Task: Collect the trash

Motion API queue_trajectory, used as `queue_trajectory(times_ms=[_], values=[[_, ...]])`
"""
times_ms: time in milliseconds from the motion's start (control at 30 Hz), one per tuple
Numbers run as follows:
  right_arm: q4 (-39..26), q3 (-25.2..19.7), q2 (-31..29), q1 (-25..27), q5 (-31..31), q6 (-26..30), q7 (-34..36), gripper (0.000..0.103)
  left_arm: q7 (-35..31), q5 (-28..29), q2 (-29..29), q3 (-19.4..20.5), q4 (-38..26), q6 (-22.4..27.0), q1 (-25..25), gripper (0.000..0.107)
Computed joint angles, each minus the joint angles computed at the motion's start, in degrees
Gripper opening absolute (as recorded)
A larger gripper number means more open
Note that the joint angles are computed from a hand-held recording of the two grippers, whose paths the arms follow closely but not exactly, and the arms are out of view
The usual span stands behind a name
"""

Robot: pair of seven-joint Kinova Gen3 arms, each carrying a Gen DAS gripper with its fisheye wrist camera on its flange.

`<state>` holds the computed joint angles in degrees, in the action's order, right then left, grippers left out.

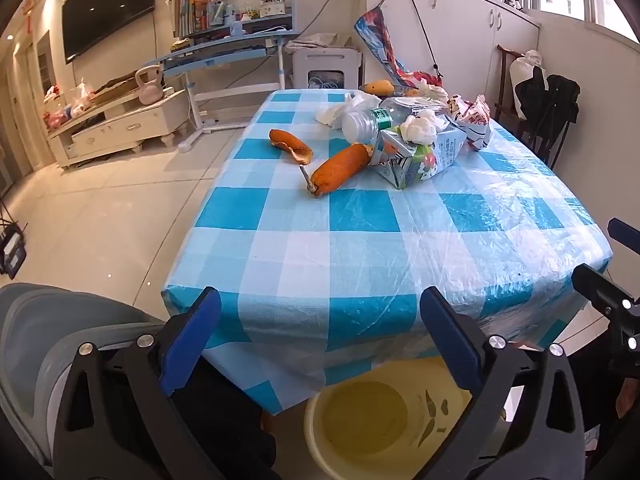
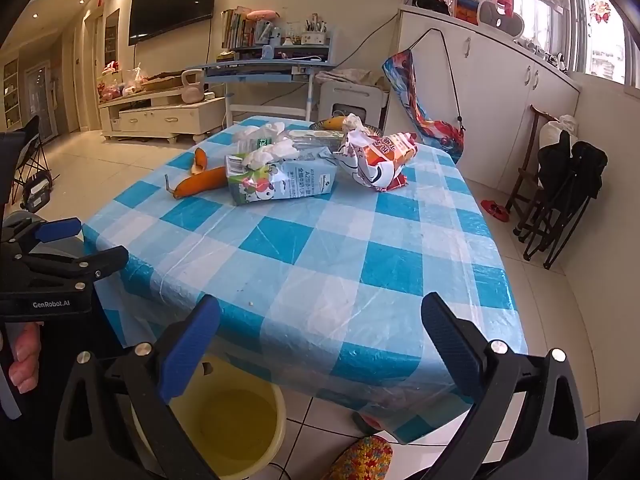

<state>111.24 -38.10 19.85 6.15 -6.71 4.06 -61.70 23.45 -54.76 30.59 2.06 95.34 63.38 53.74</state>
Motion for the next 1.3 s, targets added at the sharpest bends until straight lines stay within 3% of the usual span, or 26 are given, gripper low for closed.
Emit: queue_trajectory(times_ms=[367, 1300], values=[[1.3, -1.9, 0.1, 1.0, 2.3, -2.1, -0.7, 0.097, 1.1, -0.6, -1.1, 0.2, 1.3, 0.3, 0.3, 0.097], [1.6, -1.0, 0.3, -0.4, 6.1, -2.0, -3.0, 0.097, 1.2, -1.0, -0.1, 0.3, 0.8, 0.3, 0.1, 0.097]])
